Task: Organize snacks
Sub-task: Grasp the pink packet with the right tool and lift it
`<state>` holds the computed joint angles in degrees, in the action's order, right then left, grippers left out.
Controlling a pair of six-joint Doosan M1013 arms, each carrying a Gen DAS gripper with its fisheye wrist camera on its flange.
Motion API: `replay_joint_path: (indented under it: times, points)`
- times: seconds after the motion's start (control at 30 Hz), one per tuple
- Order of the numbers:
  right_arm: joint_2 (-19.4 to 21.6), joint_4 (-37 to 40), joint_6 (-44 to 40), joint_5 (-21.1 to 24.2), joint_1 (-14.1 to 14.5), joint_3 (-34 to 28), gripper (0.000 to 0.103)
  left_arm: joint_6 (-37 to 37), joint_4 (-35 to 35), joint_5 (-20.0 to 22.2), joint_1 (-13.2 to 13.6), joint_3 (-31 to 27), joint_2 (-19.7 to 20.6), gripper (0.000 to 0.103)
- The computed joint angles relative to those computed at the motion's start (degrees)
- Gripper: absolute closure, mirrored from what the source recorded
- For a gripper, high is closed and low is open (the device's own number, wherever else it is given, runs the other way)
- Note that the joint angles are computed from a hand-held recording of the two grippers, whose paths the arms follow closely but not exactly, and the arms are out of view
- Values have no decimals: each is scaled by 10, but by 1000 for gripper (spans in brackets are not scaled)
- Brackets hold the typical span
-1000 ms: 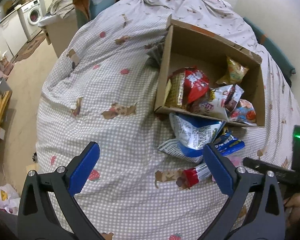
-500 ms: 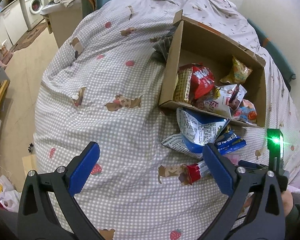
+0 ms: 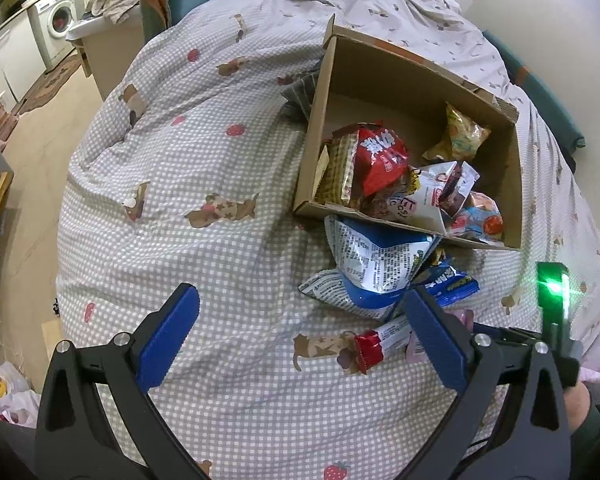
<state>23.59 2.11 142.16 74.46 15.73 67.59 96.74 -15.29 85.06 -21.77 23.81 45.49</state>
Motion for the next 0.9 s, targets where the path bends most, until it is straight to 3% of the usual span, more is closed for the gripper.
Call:
replay_joint_path:
  times: [0.07,0.13,0.27,0.43,0.53,0.6,0.67,0.7,0.8,0.9]
  points:
    - [-19,27,-1,-24,-5,25,79,-1,0,3,-1,-1,1,1]
    - [-38,52,-8,-49,-7,50,88,0,-2,6,-2,-2,2,1]
    - [-64,102,-31,-85,-5,85,91,6,-2,2,-5,4,-2,1]
    - [-58,166,-84,-67,7,80,91,10,-2,-2,-7,9,-5,1]
    - [-42,67,-85,-8,24,38,80,12,3,-10,-8,15,-8,1]
    - [-26,9,-105,15,34,8,63,11,6,-9,-7,14,-7,1]
    - [-9,-7,-161,25,36,-21,18,5,9,-4,-6,9,-3,1]
    - [9,-16,-224,42,37,-49,13,3,8,-1,-5,5,-1,1]
    - [54,-73,-378,98,53,-110,12,-3,5,0,-4,0,1,1]
    - [88,-93,-484,137,57,-147,12,-1,1,-7,-2,4,-2,1]
